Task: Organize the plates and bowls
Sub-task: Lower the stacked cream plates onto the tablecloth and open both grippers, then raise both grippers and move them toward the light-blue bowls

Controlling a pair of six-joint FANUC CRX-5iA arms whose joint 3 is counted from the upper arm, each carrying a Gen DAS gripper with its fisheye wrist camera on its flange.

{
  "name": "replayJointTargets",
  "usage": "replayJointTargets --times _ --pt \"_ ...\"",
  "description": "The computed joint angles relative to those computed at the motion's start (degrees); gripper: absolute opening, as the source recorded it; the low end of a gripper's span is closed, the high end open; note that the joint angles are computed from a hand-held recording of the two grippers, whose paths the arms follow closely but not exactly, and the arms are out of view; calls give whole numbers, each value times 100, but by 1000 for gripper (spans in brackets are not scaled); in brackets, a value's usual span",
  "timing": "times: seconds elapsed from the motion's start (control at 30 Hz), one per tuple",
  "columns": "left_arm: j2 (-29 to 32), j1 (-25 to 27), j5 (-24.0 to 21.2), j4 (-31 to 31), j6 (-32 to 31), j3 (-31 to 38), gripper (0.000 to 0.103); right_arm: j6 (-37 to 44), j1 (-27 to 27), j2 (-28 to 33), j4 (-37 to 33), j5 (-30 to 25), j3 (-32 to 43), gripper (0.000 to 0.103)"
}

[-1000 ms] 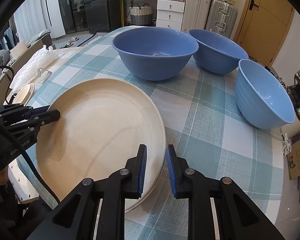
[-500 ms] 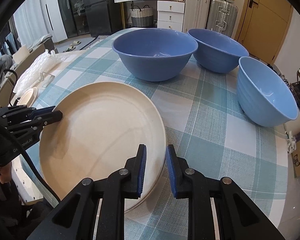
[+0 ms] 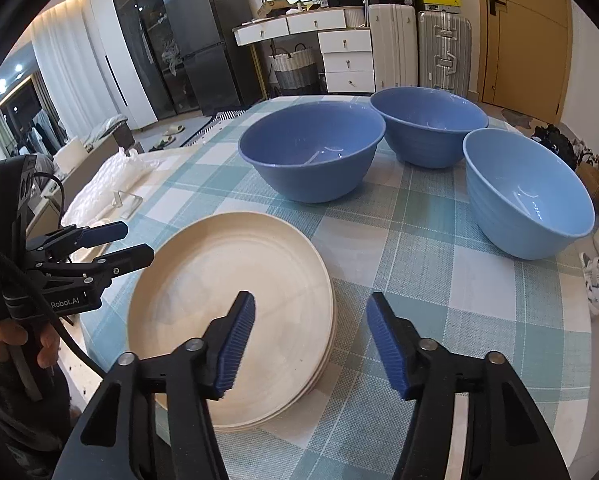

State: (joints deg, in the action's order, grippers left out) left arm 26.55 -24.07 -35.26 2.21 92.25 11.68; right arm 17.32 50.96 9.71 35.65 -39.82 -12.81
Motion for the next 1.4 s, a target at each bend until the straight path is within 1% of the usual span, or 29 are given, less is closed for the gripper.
replayJointTargets --times 0.1,0.2,0.3,0.57,0.77,0.83,0.9,0.97,1.0,1.07,1.13,1.27,1.4 --pt "-10 -55 -140 -131 100 156 74 -14 8 -91 42 -14 -29 68" --pt "-47 -112 -194 -149 47 238 78 -122 33 -213 207 -25 -106 79" --pt "-99 -172 -199 -164 84 289 78 -236 52 -368 390 -30 -193 83" --pt "-195 -399 -423 -576 390 738 79 -739 31 -885 986 -176 -459 85" --pt "-231 -524 -639 -847 569 1153 81 -931 26 -1243 1303 -443 -554 85" --pt "-251 -572 -676 -955 682 1263 83 -931 34 -1343 1350 -556 -541 85" --pt "-268 -593 -689 -936 692 1329 86 -948 26 -1459 1366 -568 -555 85" --pt "-254 -613 -744 -911 677 1430 98 -905 36 -1483 1388 -696 -492 85" --pt "-259 -611 -729 -849 649 1450 101 -876 46 -1507 1394 -748 -459 85" --pt "-244 -615 -791 -810 650 1558 101 -785 45 -1558 1346 -801 -373 85" --pt "-219 -631 -891 -860 696 1713 101 -703 65 -1557 1308 -998 -212 86" --pt "-173 -738 -1175 -1279 870 2169 101 -557 68 -1590 1323 -1252 78 86" --pt "-204 -785 -1347 -1391 886 2509 101 -607 69 -1716 1507 -1507 239 89"
